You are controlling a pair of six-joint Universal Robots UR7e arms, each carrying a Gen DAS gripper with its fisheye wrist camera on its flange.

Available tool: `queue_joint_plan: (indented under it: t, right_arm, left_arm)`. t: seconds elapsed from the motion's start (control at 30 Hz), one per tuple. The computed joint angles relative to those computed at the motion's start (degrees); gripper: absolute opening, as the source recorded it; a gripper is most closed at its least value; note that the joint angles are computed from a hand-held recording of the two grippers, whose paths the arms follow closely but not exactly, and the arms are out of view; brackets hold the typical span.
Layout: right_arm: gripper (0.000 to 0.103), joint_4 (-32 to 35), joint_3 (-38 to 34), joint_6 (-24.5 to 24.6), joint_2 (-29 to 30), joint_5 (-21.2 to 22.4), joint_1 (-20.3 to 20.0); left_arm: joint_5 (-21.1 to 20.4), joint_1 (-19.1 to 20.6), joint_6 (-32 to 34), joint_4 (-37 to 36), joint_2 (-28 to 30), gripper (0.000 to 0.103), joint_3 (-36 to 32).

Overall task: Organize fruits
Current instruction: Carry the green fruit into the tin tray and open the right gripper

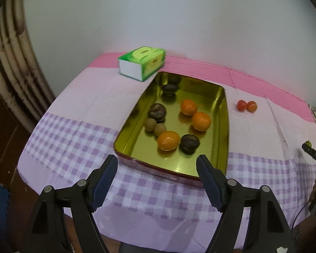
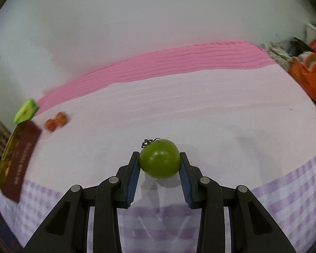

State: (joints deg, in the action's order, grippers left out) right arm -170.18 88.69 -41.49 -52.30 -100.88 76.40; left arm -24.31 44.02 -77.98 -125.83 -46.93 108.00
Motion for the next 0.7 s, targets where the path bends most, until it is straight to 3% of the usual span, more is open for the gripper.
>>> queue_joint_plan:
  t: [0.33, 0.7]
  right_arm:
    - [0.037, 3.23, 7.53, -3.03, -0.66, 4.31, 7.16]
    - [0.037, 14.29, 4.68, -5.65, 4.95, 7.95, 16.36]
  left_arm:
    - [-1.34, 1.91, -3.31, -4.14, -2.62, 0.073, 3.87]
    - [0.80, 1.98, -6.55, 0.81, -3.90, 0.074, 4.37]
